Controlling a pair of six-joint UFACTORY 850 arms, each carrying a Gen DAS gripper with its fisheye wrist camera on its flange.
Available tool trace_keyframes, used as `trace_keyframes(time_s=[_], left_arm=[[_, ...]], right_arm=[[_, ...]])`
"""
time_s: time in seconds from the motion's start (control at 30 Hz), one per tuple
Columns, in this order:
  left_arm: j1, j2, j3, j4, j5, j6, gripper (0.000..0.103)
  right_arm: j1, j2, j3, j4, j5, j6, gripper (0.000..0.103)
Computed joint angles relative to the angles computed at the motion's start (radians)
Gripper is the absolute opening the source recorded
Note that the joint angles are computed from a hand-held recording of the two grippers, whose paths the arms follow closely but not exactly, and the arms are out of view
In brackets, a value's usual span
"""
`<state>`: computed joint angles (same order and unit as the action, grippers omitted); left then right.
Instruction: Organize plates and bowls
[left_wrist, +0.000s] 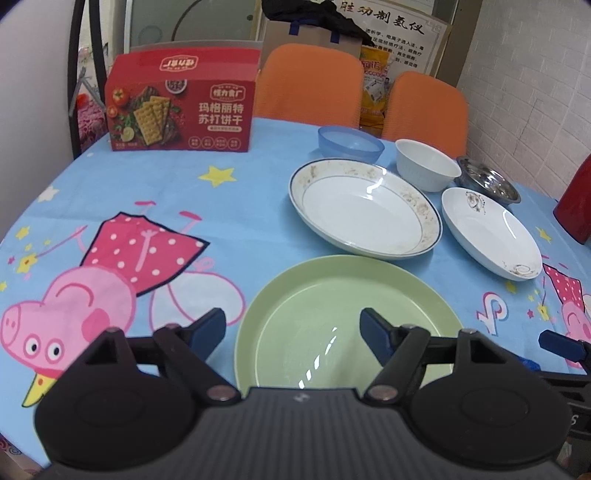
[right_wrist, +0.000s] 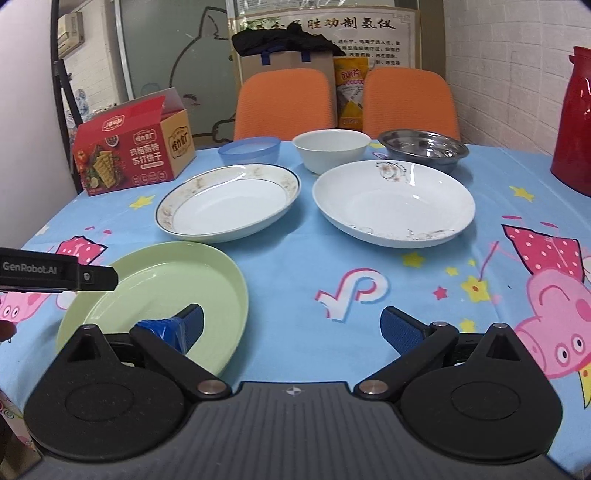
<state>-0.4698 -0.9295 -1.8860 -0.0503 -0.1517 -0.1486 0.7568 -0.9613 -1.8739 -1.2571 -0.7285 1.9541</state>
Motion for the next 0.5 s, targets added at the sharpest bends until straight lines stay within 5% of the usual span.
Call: trace_keyframes(time_s=[0.23,0.5], left_arm=[[0.000,-0.015,-0.036,0.013,-0.020,-0.001,0.073],[0.026,-0.084,-0.167,0.060,-0.069,-0.079,0.073]], right_arm=[[-0.015,0.003,-0.008,0.004,0.011,-0.012,0.090],[-0.072,-0.056,-0.124,0.004,0.135,-0.104,0.090]])
